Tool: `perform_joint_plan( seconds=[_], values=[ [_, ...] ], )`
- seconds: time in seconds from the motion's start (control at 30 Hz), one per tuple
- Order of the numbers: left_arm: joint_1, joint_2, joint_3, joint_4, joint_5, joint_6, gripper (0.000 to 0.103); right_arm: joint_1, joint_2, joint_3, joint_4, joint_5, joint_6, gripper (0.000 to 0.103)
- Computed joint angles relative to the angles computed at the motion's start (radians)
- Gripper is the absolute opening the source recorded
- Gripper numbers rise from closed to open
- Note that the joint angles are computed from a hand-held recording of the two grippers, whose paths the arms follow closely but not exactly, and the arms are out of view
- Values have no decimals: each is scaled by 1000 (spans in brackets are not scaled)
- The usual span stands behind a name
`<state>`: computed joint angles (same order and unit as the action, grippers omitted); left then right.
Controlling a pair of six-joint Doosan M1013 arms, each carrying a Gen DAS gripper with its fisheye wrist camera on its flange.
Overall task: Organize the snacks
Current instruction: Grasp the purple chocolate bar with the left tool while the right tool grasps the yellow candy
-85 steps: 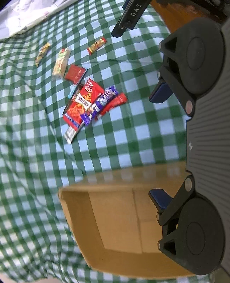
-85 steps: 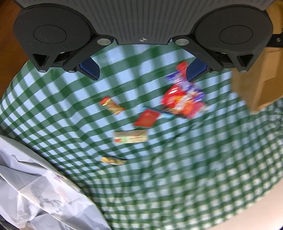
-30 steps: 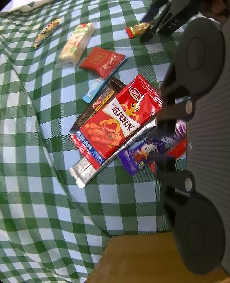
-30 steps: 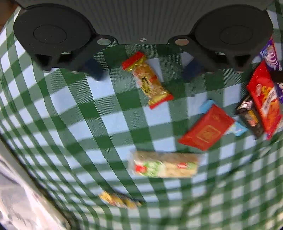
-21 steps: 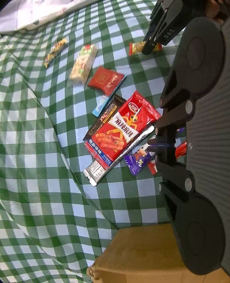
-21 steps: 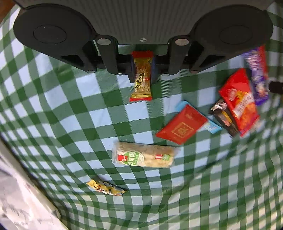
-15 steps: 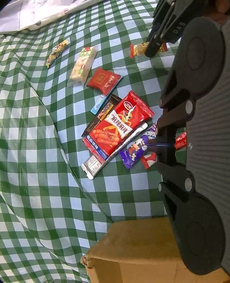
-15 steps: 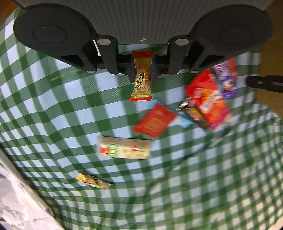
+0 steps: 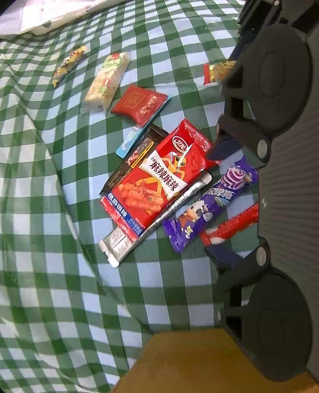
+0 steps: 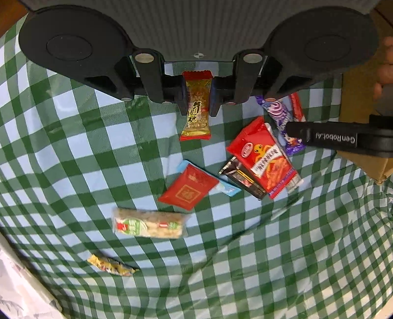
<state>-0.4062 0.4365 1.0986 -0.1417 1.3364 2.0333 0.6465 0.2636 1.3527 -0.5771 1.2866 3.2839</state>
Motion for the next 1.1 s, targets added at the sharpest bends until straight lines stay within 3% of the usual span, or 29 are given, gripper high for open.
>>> perform_joint_plan(
  seconds=[0.03,0.07,0.17,0.3,0.43,0.5,0.57,0.73,0.77,0.8,0.83,0.87,1.07,1.1],
  values=[
    [-2,7,-7,6,15,-2,41,-2,-2,7,7,-5,6,18],
    [-1,17,-19,3,40,-7,9,-4,-4,14,13,-12,11,18],
    [9,8,-10,-13,19,-5,0,-8,-8,31,29,-23,19,18],
    [23,-3,-10,-34,16,17,0,-7,-11,42,34,-34,40,18],
    [30,21,-48,-74,76,-15,1,0,-11,40,22,-34,61,18],
    [25,38,-66,-77,110,-25,13,1,-11,38,23,-32,61,19],
    [13,39,-54,-57,94,-23,19,2,-12,39,22,-31,63,19],
    [-3,43,-39,-39,61,-21,21,-3,-22,57,35,-44,73,19],
    [-4,45,-44,-33,70,-22,34,-4,-21,59,39,-47,76,19],
    [-6,49,-53,-22,89,-24,67,-5,-22,62,43,-50,81,19],
    [-7,55,-61,-8,110,-34,81,-5,-22,64,44,-53,86,19],
    [-4,53,-54,-2,107,-49,88,-5,-23,66,42,-55,89,19],
    [-1,46,-21,27,43,-78,63,0,-22,67,30,-55,101,19],
    [0,45,-21,22,38,-73,50,0,-22,69,32,-57,101,19]
  ],
)
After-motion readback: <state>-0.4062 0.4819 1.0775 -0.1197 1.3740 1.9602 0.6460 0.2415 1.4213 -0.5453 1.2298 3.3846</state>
